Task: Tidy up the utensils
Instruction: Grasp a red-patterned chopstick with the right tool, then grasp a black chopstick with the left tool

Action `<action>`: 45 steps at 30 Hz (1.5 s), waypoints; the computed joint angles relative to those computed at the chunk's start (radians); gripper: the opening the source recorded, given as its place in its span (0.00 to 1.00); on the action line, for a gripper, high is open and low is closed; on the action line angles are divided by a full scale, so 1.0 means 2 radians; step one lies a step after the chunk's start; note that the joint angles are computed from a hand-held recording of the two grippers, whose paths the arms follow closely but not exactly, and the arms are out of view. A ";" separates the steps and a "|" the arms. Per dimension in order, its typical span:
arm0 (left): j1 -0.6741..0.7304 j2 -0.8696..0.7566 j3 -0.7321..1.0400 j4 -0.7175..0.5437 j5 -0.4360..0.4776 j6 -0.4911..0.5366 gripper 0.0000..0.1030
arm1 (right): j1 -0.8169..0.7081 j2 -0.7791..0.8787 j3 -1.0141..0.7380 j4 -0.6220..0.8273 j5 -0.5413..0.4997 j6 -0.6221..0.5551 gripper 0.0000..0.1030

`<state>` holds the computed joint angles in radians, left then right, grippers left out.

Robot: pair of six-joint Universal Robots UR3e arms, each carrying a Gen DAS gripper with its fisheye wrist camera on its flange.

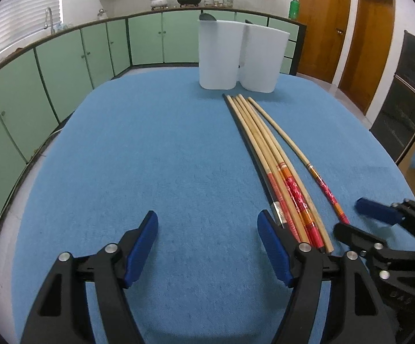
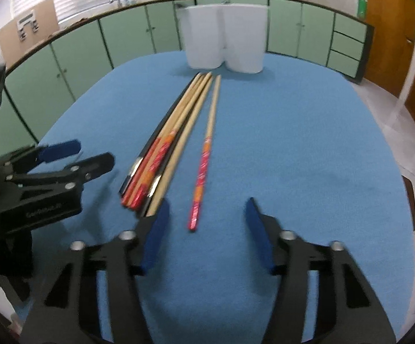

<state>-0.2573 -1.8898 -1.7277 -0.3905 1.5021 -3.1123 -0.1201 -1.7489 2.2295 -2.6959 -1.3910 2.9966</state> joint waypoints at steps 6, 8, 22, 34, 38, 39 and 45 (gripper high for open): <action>0.001 0.001 0.000 -0.006 -0.007 0.004 0.69 | 0.004 0.000 -0.008 0.008 0.002 -0.003 0.06; 0.000 0.001 -0.001 -0.005 -0.008 0.006 0.69 | -0.004 0.003 -0.010 0.008 0.008 -0.002 0.06; -0.015 -0.003 0.009 -0.022 -0.028 0.019 0.71 | -0.035 -0.002 0.004 -0.004 0.006 0.004 0.05; -0.009 0.005 0.000 -0.018 -0.003 0.005 0.71 | -0.036 -0.008 0.008 -0.001 0.010 0.005 0.06; -0.014 0.007 0.000 -0.023 -0.003 0.018 0.70 | -0.050 -0.015 0.013 0.005 0.029 0.001 0.07; -0.015 0.008 -0.001 -0.024 -0.002 0.021 0.70 | -0.055 -0.019 0.015 0.008 0.035 -0.001 0.07; -0.017 0.011 -0.008 -0.020 0.001 0.025 0.69 | -0.049 -0.018 0.013 0.007 0.026 -0.004 0.07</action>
<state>-0.2910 -1.8678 -1.7440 -0.4303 1.5043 -3.0632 -0.2191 -1.7845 2.2563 -2.6815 -1.3398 2.9890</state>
